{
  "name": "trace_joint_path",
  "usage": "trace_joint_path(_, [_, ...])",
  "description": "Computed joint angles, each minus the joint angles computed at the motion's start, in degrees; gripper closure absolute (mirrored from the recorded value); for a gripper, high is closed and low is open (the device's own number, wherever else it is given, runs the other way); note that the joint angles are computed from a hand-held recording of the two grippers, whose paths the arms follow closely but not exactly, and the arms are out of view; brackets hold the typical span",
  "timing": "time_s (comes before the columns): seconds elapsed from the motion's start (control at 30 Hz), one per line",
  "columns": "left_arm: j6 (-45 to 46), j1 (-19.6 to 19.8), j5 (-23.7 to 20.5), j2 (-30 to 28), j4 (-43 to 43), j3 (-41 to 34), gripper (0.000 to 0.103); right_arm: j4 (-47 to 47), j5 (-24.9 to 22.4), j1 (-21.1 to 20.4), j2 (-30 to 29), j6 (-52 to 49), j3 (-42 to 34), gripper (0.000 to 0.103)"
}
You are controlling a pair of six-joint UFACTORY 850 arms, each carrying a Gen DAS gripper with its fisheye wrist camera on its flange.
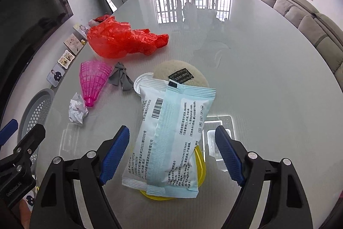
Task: Collect trash
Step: 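Grasp the blue-white packet with the right tool while the left tool grasps the yellow ring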
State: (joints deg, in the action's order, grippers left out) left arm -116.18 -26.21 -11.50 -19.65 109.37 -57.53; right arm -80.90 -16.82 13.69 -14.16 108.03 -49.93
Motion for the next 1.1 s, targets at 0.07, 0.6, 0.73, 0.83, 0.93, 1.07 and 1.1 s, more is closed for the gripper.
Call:
trace_joint_path(0.07, [0.75, -0.14, 0.03, -0.01, -0.61, 0.09, 0.007, 0.78, -0.75, 0.15, -0.47, -1.40, -0.17, 0.025])
trace_joint_path(0.6, [3.12, -2.14, 0.83, 1.67, -3.26, 1.49, 0.007, -11.59, 2.69, -2.00, 3.49, 9.31, 3.90, 0.052])
trace_joint_path(0.73, [4.04, -3.30, 1.65, 1.87, -4.38, 1.52, 0.007, -17.32, 3.36, -2.94, 6.85, 15.03, 6.63, 0.052])
trace_joint_path(0.83, [5.92, -4.76, 2.12, 1.51, -6.52, 1.25, 0.007, -20.44, 3.14, -4.09, 9.70, 18.20, 9.05, 0.052])
trace_joint_path(0.93, [11.03, -6.48, 2.70, 0.92, -11.61, 0.56, 0.007, -22.46, 2.97, -5.85, 12.40, 20.22, 11.48, 0.052])
trace_joint_path(1.07, [15.28, -9.04, 2.73, -0.09, -15.61, -0.57, 0.007, -25.32, 2.97, -8.66, 15.68, 22.62, 14.58, 0.052])
trace_joint_path(1.1, [16.43, -9.51, 2.94, -0.46, -16.70, -0.95, 0.006, -25.88, 2.90, -9.45, 16.41, 23.04, 15.31, 0.052])
